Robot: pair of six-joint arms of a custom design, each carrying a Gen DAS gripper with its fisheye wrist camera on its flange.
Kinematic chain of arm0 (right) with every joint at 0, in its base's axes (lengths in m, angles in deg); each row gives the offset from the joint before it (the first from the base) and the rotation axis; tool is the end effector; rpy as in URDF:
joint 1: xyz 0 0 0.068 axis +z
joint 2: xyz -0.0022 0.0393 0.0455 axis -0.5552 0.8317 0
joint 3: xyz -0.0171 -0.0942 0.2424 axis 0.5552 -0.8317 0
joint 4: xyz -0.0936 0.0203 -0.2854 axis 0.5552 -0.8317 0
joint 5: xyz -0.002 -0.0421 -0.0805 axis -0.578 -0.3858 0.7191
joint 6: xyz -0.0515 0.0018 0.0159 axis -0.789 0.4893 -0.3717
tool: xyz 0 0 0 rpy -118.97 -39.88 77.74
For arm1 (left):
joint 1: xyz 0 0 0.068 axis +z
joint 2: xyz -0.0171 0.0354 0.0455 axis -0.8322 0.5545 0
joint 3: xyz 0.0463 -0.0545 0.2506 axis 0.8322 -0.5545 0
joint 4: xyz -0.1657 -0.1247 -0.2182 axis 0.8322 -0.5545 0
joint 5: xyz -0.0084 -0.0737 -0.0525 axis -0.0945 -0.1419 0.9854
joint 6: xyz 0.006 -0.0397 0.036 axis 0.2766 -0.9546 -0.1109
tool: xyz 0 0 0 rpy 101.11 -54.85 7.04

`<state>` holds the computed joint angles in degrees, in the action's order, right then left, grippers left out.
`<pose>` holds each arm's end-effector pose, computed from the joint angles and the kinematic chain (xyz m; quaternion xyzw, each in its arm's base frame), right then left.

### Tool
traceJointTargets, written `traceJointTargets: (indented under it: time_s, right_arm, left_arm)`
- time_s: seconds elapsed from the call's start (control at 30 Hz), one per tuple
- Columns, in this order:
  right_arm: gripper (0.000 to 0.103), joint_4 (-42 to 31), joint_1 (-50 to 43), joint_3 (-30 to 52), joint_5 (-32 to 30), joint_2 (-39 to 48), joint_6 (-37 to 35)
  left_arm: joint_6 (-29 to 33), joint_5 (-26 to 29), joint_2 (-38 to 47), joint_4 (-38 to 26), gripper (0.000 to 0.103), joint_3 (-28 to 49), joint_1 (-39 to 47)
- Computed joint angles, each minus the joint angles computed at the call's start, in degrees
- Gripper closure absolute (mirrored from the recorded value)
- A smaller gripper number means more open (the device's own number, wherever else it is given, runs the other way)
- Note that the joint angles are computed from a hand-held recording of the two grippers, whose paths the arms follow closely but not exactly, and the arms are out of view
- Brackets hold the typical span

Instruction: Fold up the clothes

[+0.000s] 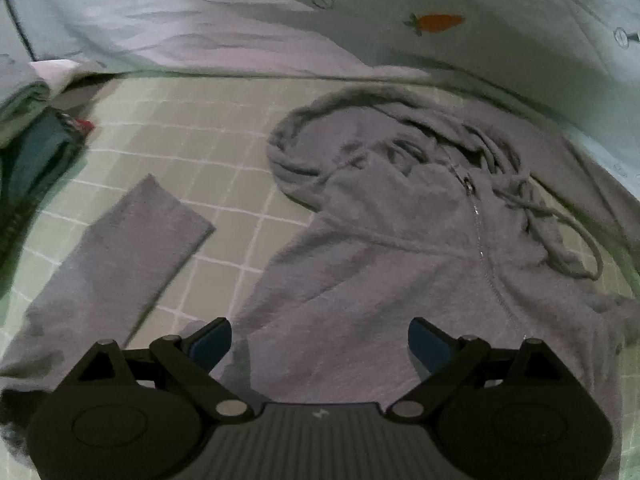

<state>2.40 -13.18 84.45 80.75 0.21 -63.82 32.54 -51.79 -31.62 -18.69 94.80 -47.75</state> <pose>0.2869 0.0926 0.1803 0.0790 0.9180 -0.0522 0.3852 0.2116 0.0334 0.1916 -0.1581 0.9581 0.0180 0.2382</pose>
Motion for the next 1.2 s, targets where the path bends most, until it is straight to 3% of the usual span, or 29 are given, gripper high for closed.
traceJointTargets:
  time_s: [0.13, 0.23, 0.3, 0.37, 0.4, 0.53, 0.6, 0.7, 0.8, 0.9, 0.93, 0.97, 1.0, 1.1, 1.2]
  right_arm:
    - [0.097, -18.87, 5.87, -10.22, 7.9, -23.85, 8.42]
    - [0.093, -32.16, 11.67, -15.37, 7.1, -34.31, 17.43]
    - [0.085, -35.96, 15.05, -17.49, 5.75, -37.4, 21.04]
    - [0.066, -39.69, 18.93, -19.55, 4.39, -40.39, 25.08]
    - [0.061, -41.51, 21.09, -20.56, 3.7, -41.84, 27.28]
    - [0.031, -39.05, 17.99, -21.38, 5.5, -49.56, 20.83]
    - [0.028, -31.89, 7.44, -22.54, -0.58, -50.71, 10.69]
    - [0.028, -19.0, -8.0, -22.73, -12.43, -41.98, 0.92]
    - [0.029, -9.25, -16.29, -20.49, -20.6, -28.56, -1.69]
    - [0.047, -6.16, -17.16, -20.44, -22.41, -23.57, -2.36]
    - [0.062, -5.89, -17.12, -20.88, -22.18, -23.46, -2.58]
    - [0.083, -5.63, -17.09, -21.31, -21.95, -23.34, -2.8]
    - [0.093, -5.36, -17.05, -21.75, -21.71, -23.22, -3.01]
    - [0.098, -8.85, -16.89, -25.28, -17.69, -33.78, -4.88]
    - [0.098, -16.43, -15.48, -26.2, -9.48, -45.69, -8.96]
  left_arm:
    - [-0.02, 1.26, -7.77, -3.99, 0.008, -0.6, 1.71]
    - [-0.03, -0.08, -13.84, -7.77, 0.008, -0.84, 0.55]
    - [-0.79, -1.91, -17.84, -11.23, 0.008, -1.14, -1.9]
    - [-2.08, -3.85, -22.36, -15.18, 0.008, -1.5, -5.18]
    - [-3.06, -4.97, -24.54, -17.2, 0.008, -1.77, -7.29]
    - [-10.1, -10.79, -30.82, -25.07, 0.008, -2.41, -18.47]
    - [-15.17, -14.59, -32.01, -28.35, 0.008, -2.03, -24.77]
    - [-24.42, -20.8, -31.74, -32.8, 0.008, -0.75, -34.62]
    - [-31.79, -24.68, -29.76, -36.22, 0.008, 0.64, -40.85]
    - [-36.28, -27.11, -26.31, -38.3, 0.008, 1.85, -44.69]
    - [-37.65, -27.78, -25.11, -38.96, 0.008, 2.26, -45.82]
    - [-38.54, -28.41, -24.05, -39.37, 0.008, 2.58, -46.71]
    - [-39.19, -29.01, -23.04, -39.65, 0.008, 2.86, -47.45]
    - [-40.18, -29.83, -21.21, -40.01, 0.008, 3.37, -48.92]
    - [-40.54, -30.03, -20.86, -40.21, 0.008, 3.2, -50.17]
